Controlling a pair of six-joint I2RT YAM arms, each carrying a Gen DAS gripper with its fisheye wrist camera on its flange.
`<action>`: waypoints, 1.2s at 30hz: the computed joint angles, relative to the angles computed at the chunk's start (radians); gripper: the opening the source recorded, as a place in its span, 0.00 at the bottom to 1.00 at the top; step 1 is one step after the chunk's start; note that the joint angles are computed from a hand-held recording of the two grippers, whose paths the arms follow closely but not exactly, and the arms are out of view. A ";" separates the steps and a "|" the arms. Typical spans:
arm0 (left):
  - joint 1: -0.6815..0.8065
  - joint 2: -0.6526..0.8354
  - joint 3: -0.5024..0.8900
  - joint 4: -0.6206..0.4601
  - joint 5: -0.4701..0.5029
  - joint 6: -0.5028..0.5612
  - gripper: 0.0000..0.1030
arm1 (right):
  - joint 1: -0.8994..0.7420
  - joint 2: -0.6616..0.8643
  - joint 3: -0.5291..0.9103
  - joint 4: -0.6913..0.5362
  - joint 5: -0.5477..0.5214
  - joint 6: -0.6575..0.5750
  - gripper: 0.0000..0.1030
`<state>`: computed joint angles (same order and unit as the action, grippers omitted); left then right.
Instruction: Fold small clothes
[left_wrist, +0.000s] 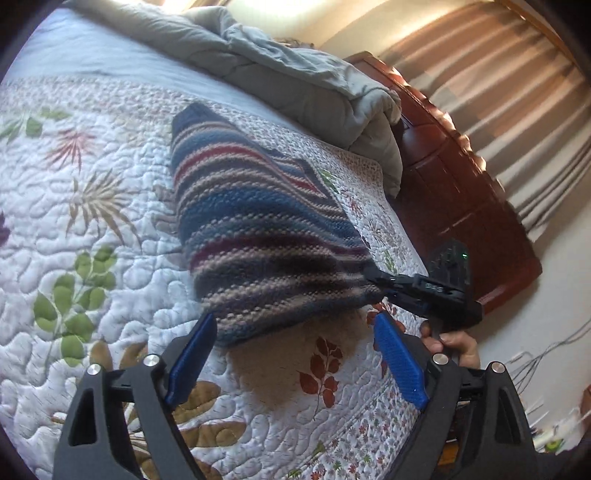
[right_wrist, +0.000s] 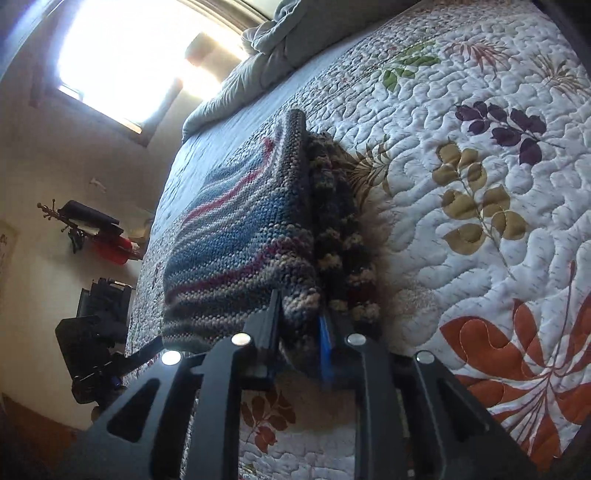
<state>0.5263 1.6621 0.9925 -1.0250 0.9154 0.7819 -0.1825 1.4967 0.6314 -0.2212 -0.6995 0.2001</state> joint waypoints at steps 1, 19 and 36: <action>-0.004 -0.003 -0.016 0.043 -0.008 -0.024 0.85 | -0.003 -0.008 0.025 -0.034 -0.007 -0.005 0.31; -0.129 -0.126 -0.151 0.307 -0.143 -0.200 0.85 | 0.233 0.420 0.635 -0.309 0.279 -0.038 0.15; -0.116 -0.121 -0.136 0.280 -0.170 -0.170 0.85 | 0.201 0.376 0.590 -0.247 0.320 -0.013 0.55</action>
<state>0.4104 1.5413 0.8566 -0.7454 0.7452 0.6123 0.0180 1.8722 1.2213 -0.4682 -0.3800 0.1867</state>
